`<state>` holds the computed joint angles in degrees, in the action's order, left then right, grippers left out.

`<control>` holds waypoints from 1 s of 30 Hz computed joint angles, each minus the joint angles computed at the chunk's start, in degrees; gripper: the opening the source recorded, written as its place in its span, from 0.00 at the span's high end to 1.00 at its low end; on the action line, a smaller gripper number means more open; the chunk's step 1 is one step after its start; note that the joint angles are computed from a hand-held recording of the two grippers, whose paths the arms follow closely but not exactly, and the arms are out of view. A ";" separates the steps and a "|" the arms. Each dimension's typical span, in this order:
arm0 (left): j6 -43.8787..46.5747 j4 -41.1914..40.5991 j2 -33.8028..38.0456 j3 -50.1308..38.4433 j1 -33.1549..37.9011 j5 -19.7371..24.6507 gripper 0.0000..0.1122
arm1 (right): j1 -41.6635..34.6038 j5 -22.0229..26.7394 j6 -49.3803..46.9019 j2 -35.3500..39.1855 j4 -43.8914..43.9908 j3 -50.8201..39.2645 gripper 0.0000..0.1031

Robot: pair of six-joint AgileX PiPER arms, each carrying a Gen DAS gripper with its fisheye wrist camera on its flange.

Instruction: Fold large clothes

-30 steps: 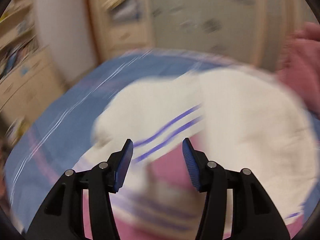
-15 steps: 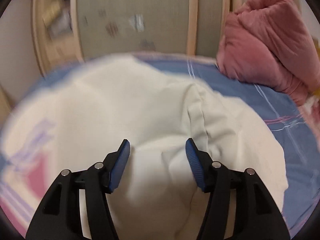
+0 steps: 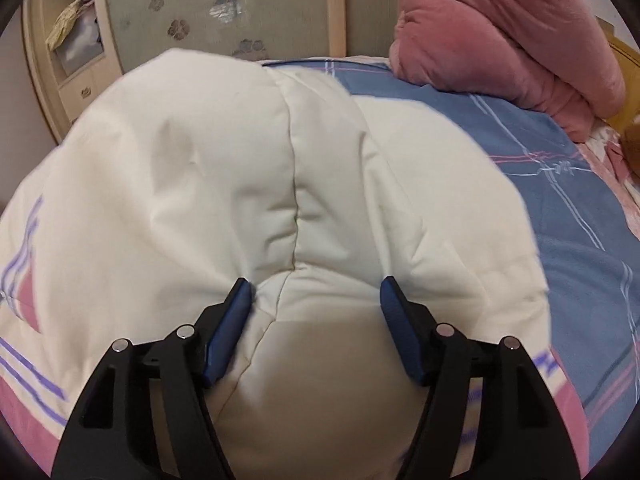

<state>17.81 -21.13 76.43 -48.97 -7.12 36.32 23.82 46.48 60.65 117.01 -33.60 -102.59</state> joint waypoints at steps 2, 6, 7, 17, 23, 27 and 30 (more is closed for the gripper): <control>-0.03 0.31 -0.05 0.38 -0.34 -0.64 0.10 | 0.99 -6.12 2.27 -5.50 -1.38 6.88 0.33; -2.51 1.85 0.04 0.52 -1.18 -1.13 0.10 | 1.02 -0.31 -12.92 -1.73 12.91 4.73 0.26; -2.53 1.75 0.05 0.51 -1.17 -1.15 0.10 | 1.57 -1.26 -13.93 -3.83 12.72 6.86 0.26; 10.34 -11.34 -7.94 -1.47 11.15 8.77 0.10 | 7.08 -16.18 4.51 -46.72 4.05 47.36 0.19; 20.21 -21.04 -1.02 -10.62 30.14 24.64 0.10 | -4.04 -8.02 -6.29 -68.20 19.89 64.60 0.19; 17.69 -21.06 8.05 -15.97 33.98 32.74 0.10 | -20.36 -4.63 -26.56 -80.35 42.80 74.66 0.19; 16.05 -17.87 9.30 -15.36 32.09 32.42 0.10 | -30.75 -1.93 -41.57 -83.86 59.98 80.67 0.19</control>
<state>33.86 -39.00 85.73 -64.34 24.97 68.73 -6.93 44.55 19.08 33.15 26.38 -21.92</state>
